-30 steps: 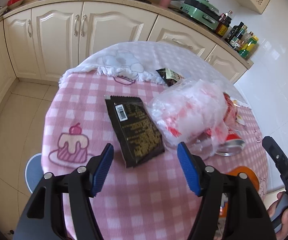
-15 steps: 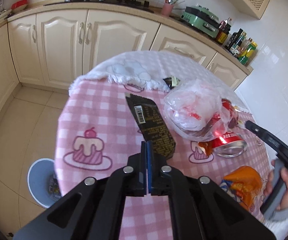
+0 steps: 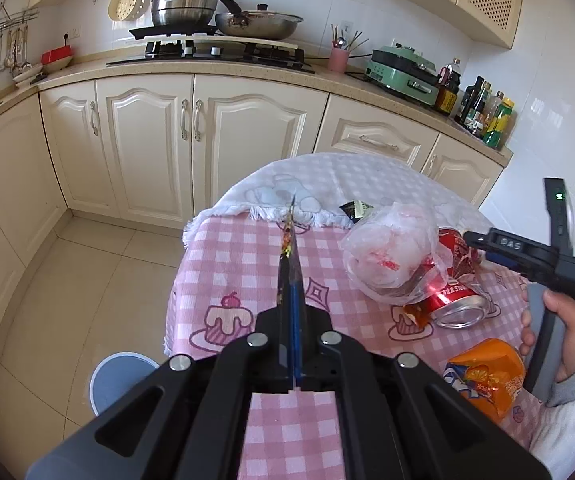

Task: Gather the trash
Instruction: 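Grasp the black wrapper with left tool while right grasps the yellow candy pack, then carry both items over the blue bin and open the left tool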

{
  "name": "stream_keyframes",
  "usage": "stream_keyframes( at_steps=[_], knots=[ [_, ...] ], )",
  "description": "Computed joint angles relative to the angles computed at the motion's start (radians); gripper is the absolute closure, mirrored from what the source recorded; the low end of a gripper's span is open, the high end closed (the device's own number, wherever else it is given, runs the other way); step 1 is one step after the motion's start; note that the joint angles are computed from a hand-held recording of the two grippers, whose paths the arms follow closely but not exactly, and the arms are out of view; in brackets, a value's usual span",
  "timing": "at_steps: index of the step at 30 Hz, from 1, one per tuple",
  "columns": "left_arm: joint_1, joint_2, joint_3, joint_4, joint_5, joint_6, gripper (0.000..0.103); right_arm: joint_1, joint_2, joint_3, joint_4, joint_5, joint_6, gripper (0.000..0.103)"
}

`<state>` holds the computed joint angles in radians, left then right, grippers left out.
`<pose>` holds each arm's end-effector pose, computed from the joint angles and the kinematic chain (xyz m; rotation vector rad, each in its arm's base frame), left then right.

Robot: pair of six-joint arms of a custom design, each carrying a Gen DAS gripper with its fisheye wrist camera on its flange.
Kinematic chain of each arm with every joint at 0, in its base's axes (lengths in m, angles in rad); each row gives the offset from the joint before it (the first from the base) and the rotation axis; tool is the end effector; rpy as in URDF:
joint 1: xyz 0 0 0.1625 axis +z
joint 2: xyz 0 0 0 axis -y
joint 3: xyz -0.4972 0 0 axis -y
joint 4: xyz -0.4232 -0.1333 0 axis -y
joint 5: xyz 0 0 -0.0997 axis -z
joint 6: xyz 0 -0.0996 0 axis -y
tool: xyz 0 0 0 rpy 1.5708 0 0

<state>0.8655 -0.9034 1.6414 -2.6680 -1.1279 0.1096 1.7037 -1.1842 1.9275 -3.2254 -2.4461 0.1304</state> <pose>-0.3495 -0.6819 0.2191 0.9863 2.5688 -0.6588 0.1372 -0.5976 0.3763 -0.4863 -2.1331 1.1670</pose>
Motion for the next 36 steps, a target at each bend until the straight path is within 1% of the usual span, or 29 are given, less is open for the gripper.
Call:
stream_keyframes(
  at_steps=[2, 5, 7, 8, 10, 11, 13, 16, 20, 21, 22, 26, 28, 30, 32, 36],
  knots=[
    [0.005, 0.002, -0.009, 0.014, -0.014, -0.011, 0.103, -0.009, 0.01, -0.009, -0.003, -0.006, -0.007, 0.031],
    [0.008, 0.004, -0.012, 0.018, -0.017, -0.014, 0.103, -0.011, 0.028, -0.012, -0.046, -0.026, -0.065, 0.032],
    [0.011, 0.005, -0.016, 0.02, -0.022, -0.023, 0.103, -0.011, 0.029, -0.007, -0.056, -0.023, -0.084, 0.036],
    [0.012, 0.005, -0.018, 0.02, -0.027, -0.026, 0.103, -0.007, 0.03, -0.003, -0.066, -0.024, -0.097, 0.041],
    [0.012, 0.004, -0.016, 0.015, -0.03, -0.027, 0.103, 0.003, 0.034, 0.001, -0.08, -0.046, -0.107, 0.045],
    [0.011, 0.003, -0.016, 0.013, -0.035, -0.029, 0.103, 0.009, 0.034, 0.008, -0.096, -0.053, -0.117, 0.054],
    [0.011, -0.001, -0.014, 0.009, -0.04, -0.028, 0.103, 0.02, 0.033, 0.021, -0.122, -0.076, -0.122, 0.056],
    [0.009, -0.012, -0.004, 0.002, -0.053, -0.031, 0.103, 0.035, 0.022, 0.052, -0.156, -0.091, -0.123, 0.057],
    [0.005, -0.037, 0.018, -0.008, -0.066, -0.03, 0.103, 0.097, 0.026, 0.089, -0.277, -0.141, -0.178, 0.057],
    [0.004, -0.043, 0.022, -0.009, -0.07, -0.031, 0.103, 0.127, 0.036, 0.092, -0.333, -0.162, -0.218, 0.057],
    [0.005, -0.051, 0.026, -0.01, -0.075, -0.029, 0.103, 0.149, 0.042, 0.092, -0.358, -0.171, -0.237, 0.057],
    [0.003, -0.091, 0.05, -0.022, -0.088, -0.021, 0.103, 0.258, 0.084, 0.067, -0.424, -0.177, -0.324, 0.057],
    [0.005, -0.112, 0.061, -0.029, -0.093, -0.02, 0.103, 0.302, 0.111, 0.05, -0.426, -0.158, -0.349, 0.057],
    [0.011, -0.138, 0.074, -0.032, -0.097, -0.019, 0.103, 0.341, 0.153, 0.015, -0.382, -0.124, -0.358, 0.057],
    [0.022, -0.164, 0.082, -0.028, -0.102, -0.019, 0.103, 0.363, 0.194, -0.019, -0.329, -0.089, -0.351, 0.057],
    [0.057, -0.229, 0.114, -0.028, -0.073, -0.012, 0.103, 0.388, 0.289, -0.099, -0.218, -0.016, -0.327, 0.057]
  ],
)
